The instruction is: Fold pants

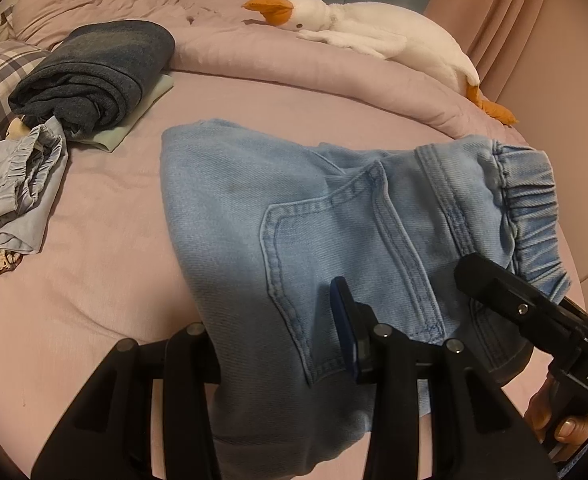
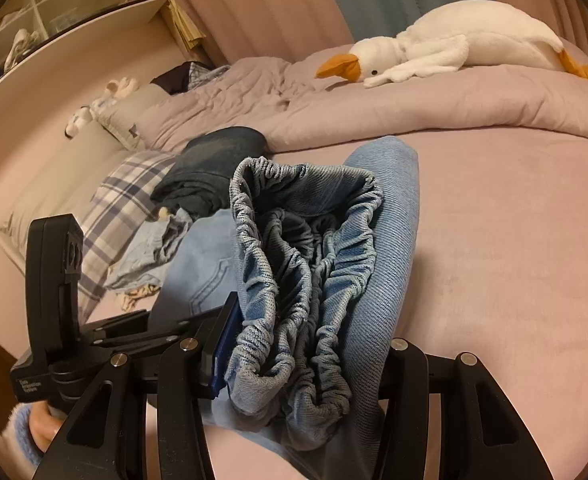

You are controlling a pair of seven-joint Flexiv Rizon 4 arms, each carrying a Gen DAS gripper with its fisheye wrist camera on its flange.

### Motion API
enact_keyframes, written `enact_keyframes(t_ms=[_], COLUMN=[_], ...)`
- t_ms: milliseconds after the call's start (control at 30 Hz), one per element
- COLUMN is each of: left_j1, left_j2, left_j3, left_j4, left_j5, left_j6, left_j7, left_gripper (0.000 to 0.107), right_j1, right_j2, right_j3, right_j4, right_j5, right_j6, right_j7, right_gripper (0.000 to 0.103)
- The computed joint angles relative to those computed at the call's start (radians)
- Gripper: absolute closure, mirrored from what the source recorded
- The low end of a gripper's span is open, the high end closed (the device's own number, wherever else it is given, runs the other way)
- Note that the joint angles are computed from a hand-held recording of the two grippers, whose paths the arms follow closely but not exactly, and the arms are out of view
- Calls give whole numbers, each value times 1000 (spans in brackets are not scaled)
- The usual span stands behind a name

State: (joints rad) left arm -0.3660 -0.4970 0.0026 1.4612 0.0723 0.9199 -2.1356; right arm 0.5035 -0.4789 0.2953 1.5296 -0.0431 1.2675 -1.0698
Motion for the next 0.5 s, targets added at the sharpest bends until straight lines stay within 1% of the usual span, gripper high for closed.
enact_keyframes(t_ms=[500], left_j1=[5], left_j2=[-33], left_j3=[4], left_j4=[-45], left_j5=[2], left_j6=[-31], left_j7=[18], left_gripper=[67], right_j1=[-6], right_j2=[-21], right_j3=[5], right_j4=[-21], right_j5=[16], right_j6=[-1], right_j7=[-6], right_gripper=[51])
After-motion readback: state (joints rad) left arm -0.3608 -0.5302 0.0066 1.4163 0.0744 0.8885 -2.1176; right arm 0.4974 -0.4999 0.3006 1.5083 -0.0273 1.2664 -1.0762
